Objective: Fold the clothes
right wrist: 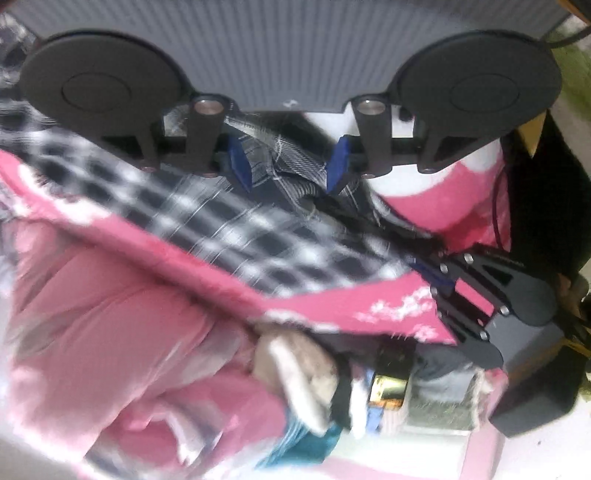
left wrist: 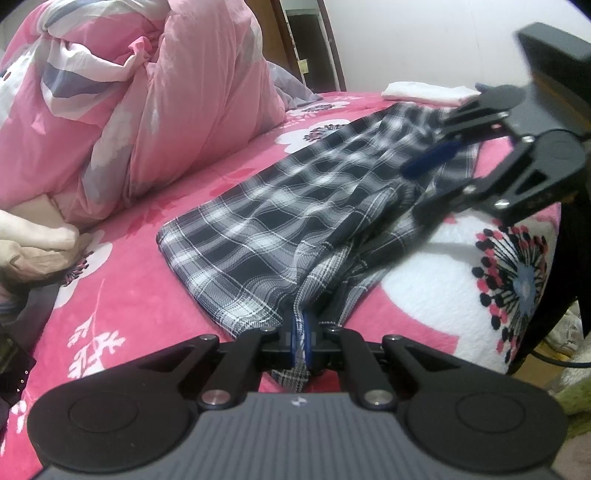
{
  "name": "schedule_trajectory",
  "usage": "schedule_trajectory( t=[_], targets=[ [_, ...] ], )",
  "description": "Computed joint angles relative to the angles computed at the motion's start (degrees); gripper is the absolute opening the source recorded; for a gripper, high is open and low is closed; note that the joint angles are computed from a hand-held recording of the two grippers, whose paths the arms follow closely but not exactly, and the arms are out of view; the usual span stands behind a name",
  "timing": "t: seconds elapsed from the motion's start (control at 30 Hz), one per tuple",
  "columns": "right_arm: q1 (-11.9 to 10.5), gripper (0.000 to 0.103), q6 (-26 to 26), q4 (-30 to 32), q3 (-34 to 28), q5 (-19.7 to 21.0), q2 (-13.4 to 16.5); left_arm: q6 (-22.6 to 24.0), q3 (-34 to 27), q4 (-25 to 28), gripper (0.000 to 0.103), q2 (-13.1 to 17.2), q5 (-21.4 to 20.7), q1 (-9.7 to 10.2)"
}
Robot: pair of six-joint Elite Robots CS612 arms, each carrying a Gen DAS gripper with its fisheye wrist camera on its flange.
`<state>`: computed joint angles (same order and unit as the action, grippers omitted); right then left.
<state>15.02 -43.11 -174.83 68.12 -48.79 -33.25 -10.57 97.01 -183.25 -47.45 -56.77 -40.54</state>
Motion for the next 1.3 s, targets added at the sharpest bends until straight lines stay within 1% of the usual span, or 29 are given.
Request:
schedule_trajectory(
  t=[0.03,0.07,0.1,0.13,0.17,0.23,0.27,0.33,0.4,0.43,0.47,0.5,0.53,0.57,0.6,0.63,0.67,0.73,0.77,0.9,0.97,1.0,1.03,1.07,1.1,1.13,1.2,1.27,1.3],
  targets=[
    [0.1,0.041,-0.8,2.3,-1.0,-0.2,0.2,0.1,0.0,-0.1,0.005,0.0,0.1,-0.02],
    [0.3,0.024,-1.8,5.4,-1.8,-0.9,0.2,0.3,0.0,-0.2,0.005,0.1,0.1,-0.03],
    [0.5,0.009,-2.2,7.2,-2.4,-1.7,0.3,0.5,0.0,-0.5,0.005,0.1,0.3,-0.04],
    [0.7,0.002,-2.7,6.7,-2.3,-3.0,0.2,0.8,0.1,-0.8,0.005,0.2,0.4,-0.05],
    [0.9,0.002,-2.9,3.7,-1.8,-3.6,0.2,1.1,0.0,-0.9,0.005,0.2,0.5,-0.07],
    [1.1,0.002,-1.3,-4.1,-0.4,-5.0,0.4,1.6,0.1,-1.2,0.005,0.3,0.7,-0.12],
    [1.6,0.002,-3.0,-8.6,0.4,-7.4,0.9,1.8,0.1,-1.4,0.005,0.3,0.7,-0.15],
    [2.6,0.003,-7.4,-17.0,1.6,-11.9,2.1,2.4,0.2,-1.7,0.005,0.4,0.8,-0.21],
    [3.9,0.005,-16.9,-22.3,1.7,-19.2,4.1,2.7,0.3,-1.8,0.005,0.4,0.6,-0.17],
    [4.2,0.006,-21.3,-26.6,1.6,-20.4,5.3,2.7,0.3,-1.8,0.005,0.4,0.5,-0.16],
    [4.4,0.006,-23.7,-30.2,1.5,-21.0,6.1,2.7,0.3,-1.9,0.005,0.3,0.4,-0.14],
    [4.6,0.007,-24.5,-31.5,1.8,-22.2,6.1,2.7,0.4,-2.1,0.005,0.3,0.4,-0.13],
    [4.5,0.014,-23.2,-31.2,2.1,-22.8,5.7,2.7,0.5,-2.2,0.005,0.3,0.3,-0.12],
    [4.3,0.027,-21.8,-30.9,2.3,-23.3,5.3,2.8,0.5,-2.3,0.005,0.3,0.3,-0.1],
    [4.2,0.03,-20.5,-30.5,2.6,-23.9,4.9,2.8,0.5,-2.4,0.005,0.3,0.2,-0.08],
    [3.6,0.034,-18.0,-27.8,3.4,-22.5,3.7,2.9,0.6,-2.5,0.005,0.3,0.2,-0.06],
    [2.9,0.04,-15.5,-24.9,4.2,-20.9,2.5,2.9,0.6,-2.6,0.005,0.3,0.1,-0.06],
    [1.6,0.045,-12.8,-20.2,5.1,-18.1,0.7,2.9,0.7,-2.8,0.005,0.3,-0.1,0.01],
    [1.2,0.046,-11.4,-18.4,5.3,-18.0,0.0,2.7,0.7,-2.9,0.005,0.3,-0.3,0.05],
    [-0.2,0.046,-5.0,-11.3,5.4,-14.7,-1.9,2.3,0.8,-2.8,0.005,0.2,0.2,-0.09],
    [-0.5,0.046,-4.5,-6.9,4.6,-10.7,-2.0,2.1,0.7,-2.4,0.005,0.2,0.5,-0.19],
    [-0.3,0.046,-5.5,-5.4,4.2,-10.1,-2.0,2.0,0.7,-2.1,0.005,0.2,0.6,-0.24],
    [0.0,0.044,-7.0,-4.9,3.7,-11.1,-1.6,2.0,0.6,-1.9,0.005,0.2,0.7,-0.25],
    [0.6,0.044,-8.3,-6.3,3.0,-13.8,-0.8,2.0,0.6,-1.8,0.005,0.2,0.9,-0.28],
    [0.9,0.042,-8.8,-7.2,2.6,-14.3,-0.5,2.0,0.6,-1.7,0.005,0.2,1.0,-0.31],
    [1.1,0.038,-9.3,-8.1,2.2,-14.7,-0.1,2.0,0.5,-1.5,0.005,0.2,1.1,-0.33],
    [1.2,0.036,-7.3,-9.3,1.2,-14.4,0.3,2.0,0.5,-1.3,0.005,0.2,1.2,-0.35],
    [1.6,0.035,-8.0,-13.4,0.3,-17.1,1.5,2.0,0.4,-1.3,0.005,0.2,1.3,-0.35],
    [1.6,0.035,-7.9,-14.0,-0.1,-17.5,1.8,2.0,0.5,-1.4,0.005,0.2,1.3,-0.33]
  ],
)
